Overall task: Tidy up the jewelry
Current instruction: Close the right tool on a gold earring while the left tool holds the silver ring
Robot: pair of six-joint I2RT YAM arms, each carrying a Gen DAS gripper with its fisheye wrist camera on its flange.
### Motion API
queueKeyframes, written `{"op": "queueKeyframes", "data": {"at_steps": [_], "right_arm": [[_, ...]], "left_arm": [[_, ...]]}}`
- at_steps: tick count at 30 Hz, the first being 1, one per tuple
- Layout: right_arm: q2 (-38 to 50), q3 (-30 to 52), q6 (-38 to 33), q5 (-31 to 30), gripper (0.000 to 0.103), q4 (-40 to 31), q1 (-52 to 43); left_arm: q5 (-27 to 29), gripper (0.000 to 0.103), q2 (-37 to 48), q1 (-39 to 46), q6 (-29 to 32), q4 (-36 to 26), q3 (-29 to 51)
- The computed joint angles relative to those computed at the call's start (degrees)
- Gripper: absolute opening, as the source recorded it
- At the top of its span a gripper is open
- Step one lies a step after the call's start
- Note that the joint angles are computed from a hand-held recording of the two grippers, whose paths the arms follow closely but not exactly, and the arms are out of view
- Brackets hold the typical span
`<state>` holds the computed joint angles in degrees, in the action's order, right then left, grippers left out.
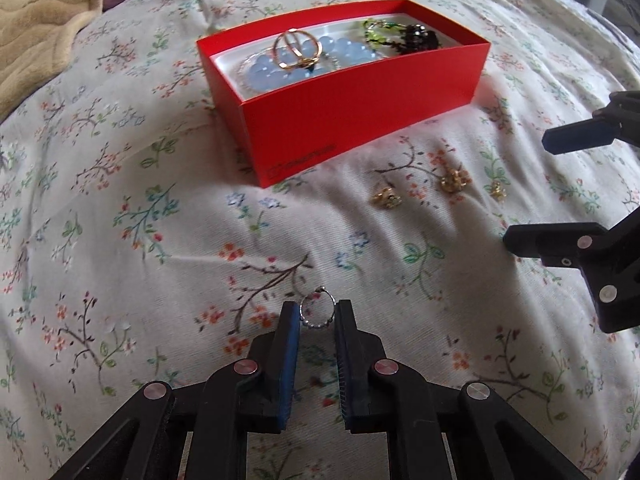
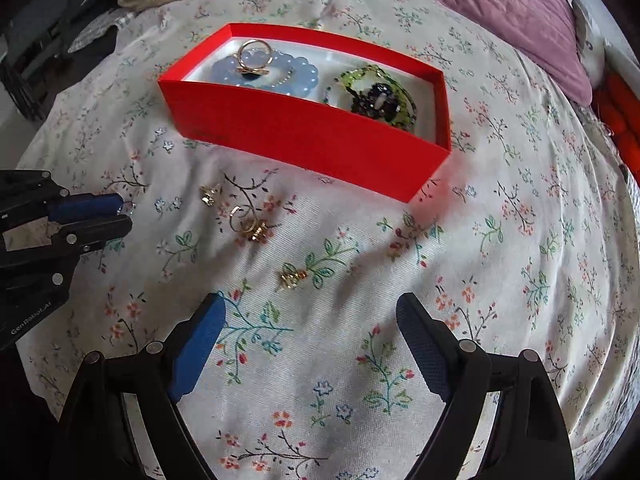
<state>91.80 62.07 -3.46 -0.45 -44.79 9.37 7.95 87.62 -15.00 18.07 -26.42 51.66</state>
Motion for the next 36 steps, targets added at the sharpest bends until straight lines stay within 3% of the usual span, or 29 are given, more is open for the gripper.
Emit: {"op": "queueKeyframes", "data": {"at_steps": [6,13,20,33,36], "right_arm": [[2.60,2.39,3.32,-0.17,0.085,0.99,3.48],[6.61,4.86,6.18,0.03,0.060,1.78,4.74],[6.98,5.32,6.94,-1.00,0.043,1.88,4.63],[7.17,6.36,7.16,-2.65,0.017,0.20,4.45],[6.44,6.16,7.43,-3.29,0.016,-0.26,3.93]], "left_arm": [[-0.13,0.012,-0.07,1.18,0.40,-0.81,0.37],[0.33,0.012,0.38,2.52,0.20,-1.90,1.01],[0.25,0.012,0.94,3.06,-0.01,-2.12,1.47],[0.10,0.012,1.07,3.26,-0.76,-2.20,1.55],[0.07,0.012,1.06,3.34,-0.77,-2.32,1.66]]}}
